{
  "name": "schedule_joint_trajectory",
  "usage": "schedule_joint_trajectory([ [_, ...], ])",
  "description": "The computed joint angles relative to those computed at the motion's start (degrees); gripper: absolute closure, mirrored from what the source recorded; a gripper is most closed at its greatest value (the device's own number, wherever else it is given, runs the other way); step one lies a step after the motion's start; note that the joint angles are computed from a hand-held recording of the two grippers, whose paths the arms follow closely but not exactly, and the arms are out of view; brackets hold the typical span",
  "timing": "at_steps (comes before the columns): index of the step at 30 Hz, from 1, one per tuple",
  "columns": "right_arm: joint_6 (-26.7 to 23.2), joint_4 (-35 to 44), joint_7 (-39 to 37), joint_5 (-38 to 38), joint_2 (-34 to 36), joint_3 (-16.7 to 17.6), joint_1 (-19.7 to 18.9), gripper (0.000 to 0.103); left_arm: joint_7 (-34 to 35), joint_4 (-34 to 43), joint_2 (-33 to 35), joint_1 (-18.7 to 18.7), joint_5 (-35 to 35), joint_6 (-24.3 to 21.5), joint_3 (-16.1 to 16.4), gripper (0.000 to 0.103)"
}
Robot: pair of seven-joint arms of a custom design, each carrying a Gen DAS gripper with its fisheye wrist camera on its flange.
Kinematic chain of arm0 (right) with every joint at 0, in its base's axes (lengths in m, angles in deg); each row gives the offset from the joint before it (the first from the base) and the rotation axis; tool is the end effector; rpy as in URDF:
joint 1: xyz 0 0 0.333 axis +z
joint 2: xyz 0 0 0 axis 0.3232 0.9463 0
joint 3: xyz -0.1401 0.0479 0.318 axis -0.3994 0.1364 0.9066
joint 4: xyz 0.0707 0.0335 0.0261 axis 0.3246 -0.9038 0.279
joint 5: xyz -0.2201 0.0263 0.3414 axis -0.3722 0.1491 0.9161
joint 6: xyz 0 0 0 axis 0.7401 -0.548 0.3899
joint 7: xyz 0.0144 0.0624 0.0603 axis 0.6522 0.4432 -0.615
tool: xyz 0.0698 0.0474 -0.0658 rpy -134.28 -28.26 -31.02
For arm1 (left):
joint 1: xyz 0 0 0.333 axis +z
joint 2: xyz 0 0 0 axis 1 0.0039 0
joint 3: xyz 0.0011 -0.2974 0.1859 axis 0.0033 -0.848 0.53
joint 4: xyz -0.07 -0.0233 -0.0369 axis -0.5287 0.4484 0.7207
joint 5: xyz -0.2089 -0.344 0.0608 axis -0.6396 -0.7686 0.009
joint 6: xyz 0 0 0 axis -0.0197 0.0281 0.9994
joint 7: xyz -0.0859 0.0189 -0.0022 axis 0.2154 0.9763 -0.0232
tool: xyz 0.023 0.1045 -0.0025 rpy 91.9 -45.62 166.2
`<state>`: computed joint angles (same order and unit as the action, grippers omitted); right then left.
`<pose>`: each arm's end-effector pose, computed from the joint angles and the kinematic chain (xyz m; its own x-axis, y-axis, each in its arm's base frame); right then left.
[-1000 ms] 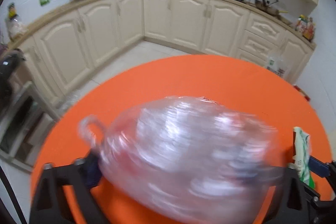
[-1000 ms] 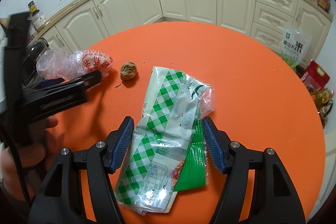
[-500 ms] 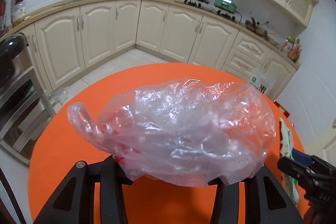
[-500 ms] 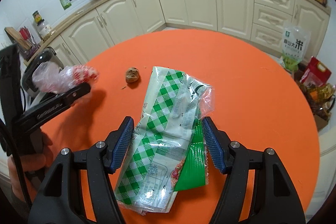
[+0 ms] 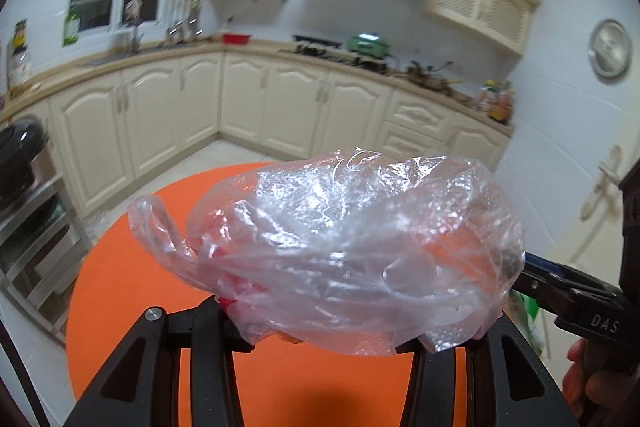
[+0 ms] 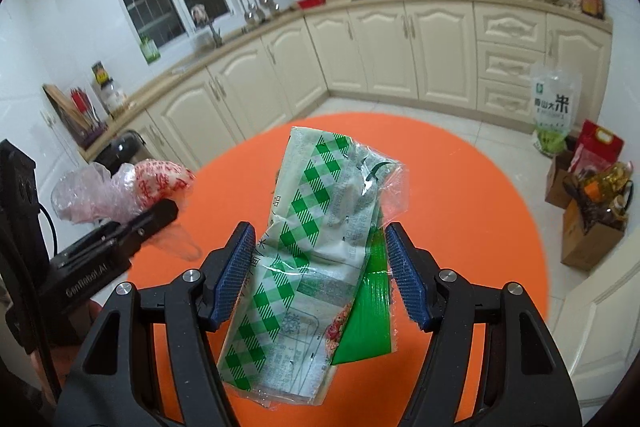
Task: Collect trash
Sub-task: 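Carry the clear bag and green-checked bag over the blue bin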
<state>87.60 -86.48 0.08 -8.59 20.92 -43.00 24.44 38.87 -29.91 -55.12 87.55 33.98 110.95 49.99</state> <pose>0.5815 0.0498 0.8011 0.1930 -0.9283 -0.3179 -0.7025 0.0955 -0.7052 0.6108 -0.1096 0.8313 -0.1581 -0.9664 0.2028 -0.5777 -0.0761 -0.8127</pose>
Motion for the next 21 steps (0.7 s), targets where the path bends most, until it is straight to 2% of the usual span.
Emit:
schedule_joint_trajectory([
  [5, 1.46, -5.42, -2.34, 2.95, -5.76, -2.41, -1.79, 0.039, 3.77, -3.80, -4.07, -2.41, -2.69, 0.45, -1.25, 0.061],
  [10, 1.68, -9.14, -3.37, 3.92, -10.14, -5.30, -4.46, 0.039, 7.93, -2.85, -4.84, -5.51, -5.84, -2.35, -1.97, 0.061],
  [12, 1.67, -10.68, -3.59, 4.25, -11.76, -6.74, -5.89, 0.039, 9.37, -0.88, -3.76, -6.87, -6.29, -4.38, -2.78, 0.061],
  [17, 1.21, -13.65, -2.68, 3.52, -13.64, -9.95, -10.32, 0.039, 11.68, 9.31, 3.94, -9.01, -5.88, -9.94, -5.13, 0.061],
  [21, 0.07, -15.05, -2.43, 3.52, -12.56, -12.24, -13.56, 0.039, 10.99, 17.16, 10.18, -11.67, -2.62, -15.27, -7.08, 0.061],
])
